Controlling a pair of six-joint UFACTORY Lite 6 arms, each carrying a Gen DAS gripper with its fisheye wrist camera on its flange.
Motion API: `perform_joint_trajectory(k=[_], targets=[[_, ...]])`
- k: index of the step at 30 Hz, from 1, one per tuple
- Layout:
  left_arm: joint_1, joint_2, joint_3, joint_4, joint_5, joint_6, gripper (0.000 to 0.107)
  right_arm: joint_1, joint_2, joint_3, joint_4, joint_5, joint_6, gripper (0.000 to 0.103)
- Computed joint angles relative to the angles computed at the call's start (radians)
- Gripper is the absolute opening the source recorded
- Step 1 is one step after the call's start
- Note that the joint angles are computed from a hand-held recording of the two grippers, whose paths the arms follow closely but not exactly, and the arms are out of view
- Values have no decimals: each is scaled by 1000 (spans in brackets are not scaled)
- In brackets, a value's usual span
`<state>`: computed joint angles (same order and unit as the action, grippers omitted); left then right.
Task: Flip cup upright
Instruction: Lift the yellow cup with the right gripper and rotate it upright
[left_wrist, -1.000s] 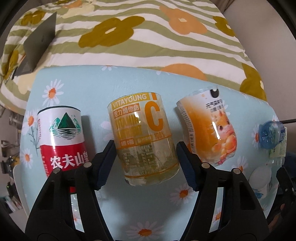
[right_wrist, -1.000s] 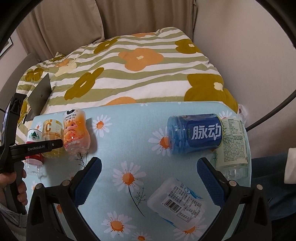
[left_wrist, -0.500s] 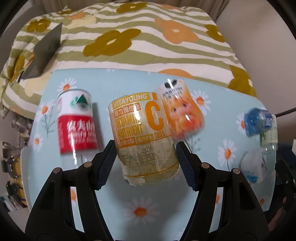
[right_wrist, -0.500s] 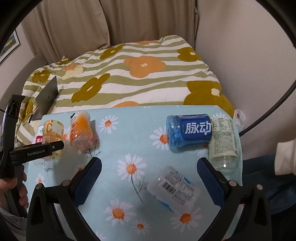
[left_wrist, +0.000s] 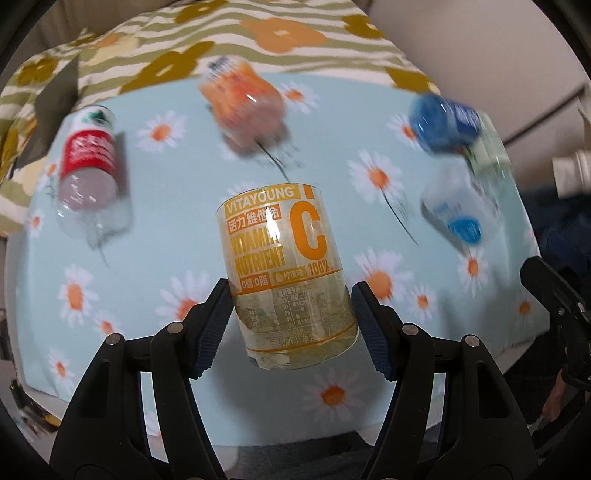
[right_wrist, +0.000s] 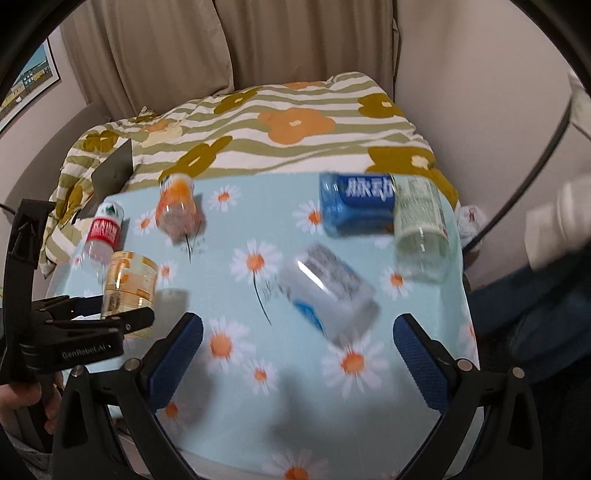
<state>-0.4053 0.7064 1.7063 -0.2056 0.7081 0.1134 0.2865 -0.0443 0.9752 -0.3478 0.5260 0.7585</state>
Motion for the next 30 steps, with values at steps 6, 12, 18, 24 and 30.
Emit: perform_joint_trajectory(k=[6, 12, 18, 24, 30], targets=[[-44, -27, -112, 5, -82, 10, 71, 7, -116, -152, -5, -15, 35, 103], [-73, -25, -142, 37, -140, -6, 71, -1, -163, -233, -16, -34, 58, 103], [-90, -12, -127, 64, -145, -37, 73, -7, -196, -267, -11, -28, 55, 103], [-90, -56, -184, 84, -179, -56, 96, -4, -232, -282, -20, -9, 68, 103], [-79, -199, -286, 153, -184, -124, 96, 9, -287, -247, -12, 60, 52, 103]])
